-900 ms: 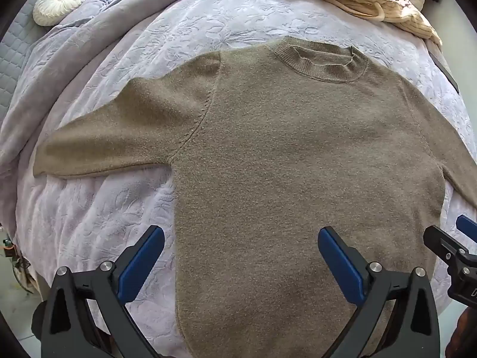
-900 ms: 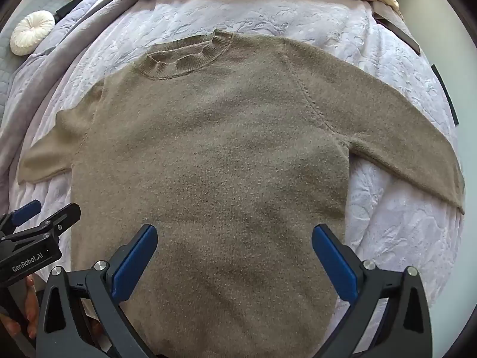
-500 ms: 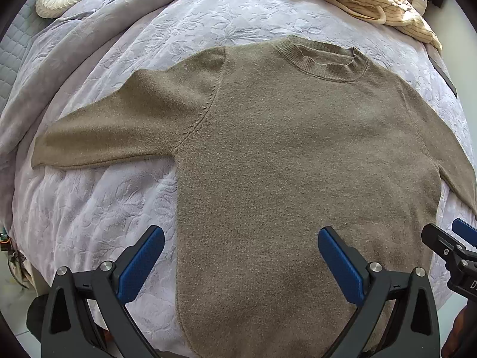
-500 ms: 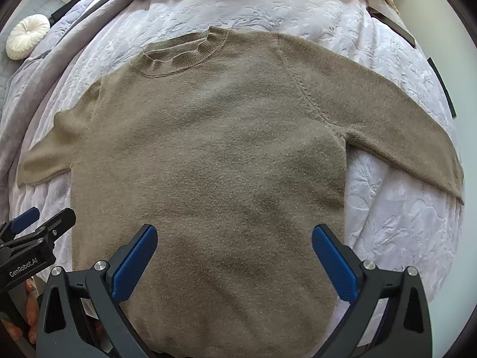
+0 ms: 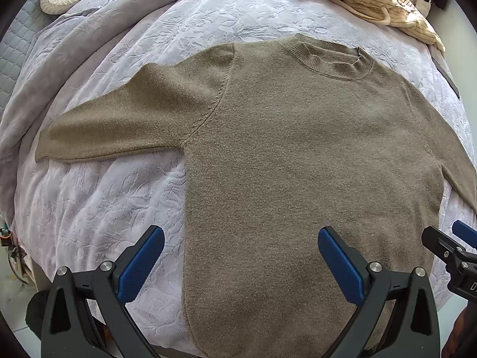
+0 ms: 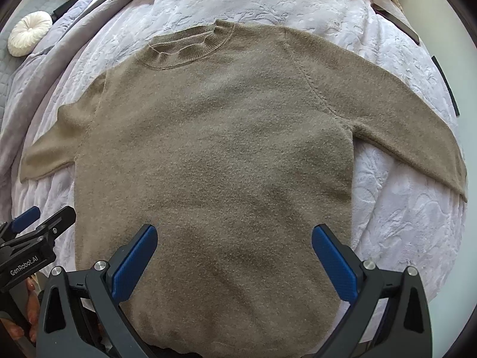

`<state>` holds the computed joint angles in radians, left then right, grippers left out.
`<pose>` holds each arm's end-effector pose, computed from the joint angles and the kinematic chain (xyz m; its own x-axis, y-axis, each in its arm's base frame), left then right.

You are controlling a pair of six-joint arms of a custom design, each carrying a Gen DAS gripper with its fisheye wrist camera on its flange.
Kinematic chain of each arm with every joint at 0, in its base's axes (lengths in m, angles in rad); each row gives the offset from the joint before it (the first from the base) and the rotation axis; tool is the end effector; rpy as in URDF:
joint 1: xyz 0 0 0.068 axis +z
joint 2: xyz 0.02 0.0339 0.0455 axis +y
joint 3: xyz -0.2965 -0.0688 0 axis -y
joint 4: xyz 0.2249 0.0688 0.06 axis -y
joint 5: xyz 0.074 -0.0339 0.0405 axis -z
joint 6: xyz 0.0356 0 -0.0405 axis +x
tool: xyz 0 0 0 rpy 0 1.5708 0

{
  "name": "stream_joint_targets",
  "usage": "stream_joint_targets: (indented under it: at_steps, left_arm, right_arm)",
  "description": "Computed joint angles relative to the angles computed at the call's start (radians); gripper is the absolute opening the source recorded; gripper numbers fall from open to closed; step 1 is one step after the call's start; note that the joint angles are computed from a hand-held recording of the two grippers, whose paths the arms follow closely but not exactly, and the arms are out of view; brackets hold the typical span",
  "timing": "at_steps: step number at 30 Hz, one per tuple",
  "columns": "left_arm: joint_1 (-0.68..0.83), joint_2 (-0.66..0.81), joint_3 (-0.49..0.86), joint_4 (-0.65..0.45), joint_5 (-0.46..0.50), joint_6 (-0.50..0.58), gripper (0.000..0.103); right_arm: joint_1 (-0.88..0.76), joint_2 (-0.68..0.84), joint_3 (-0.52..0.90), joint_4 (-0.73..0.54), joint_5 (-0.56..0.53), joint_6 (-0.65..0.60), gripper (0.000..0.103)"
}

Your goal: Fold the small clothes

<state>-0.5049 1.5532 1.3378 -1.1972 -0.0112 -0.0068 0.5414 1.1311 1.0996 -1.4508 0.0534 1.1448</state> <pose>0.2318 -0.1276 0.3123 -0.8676 0.4717 -0.1576 0.4763 0.8792 0.0100 0.1125 0.0654 0.3256 -0.8177 0.5694 -0.0849 0.5664 0.8221 0.0585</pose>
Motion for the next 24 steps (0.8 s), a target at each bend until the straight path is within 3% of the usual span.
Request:
stream_joint_targets:
  at_steps: [13, 24]
  left_arm:
    - [0.026, -0.016, -0.033, 0.006, -0.003, 0.016, 0.103]
    - [0.050, -0.026, -0.052, 0.008, 0.005, 0.028, 0.103]
  right_arm:
    - [0.018, 0.036, 0.036, -0.048, 0.008, 0.016, 0.103]
    - [0.048, 0.003, 0.019, 0.004, 0.013, 0.041, 0.103]
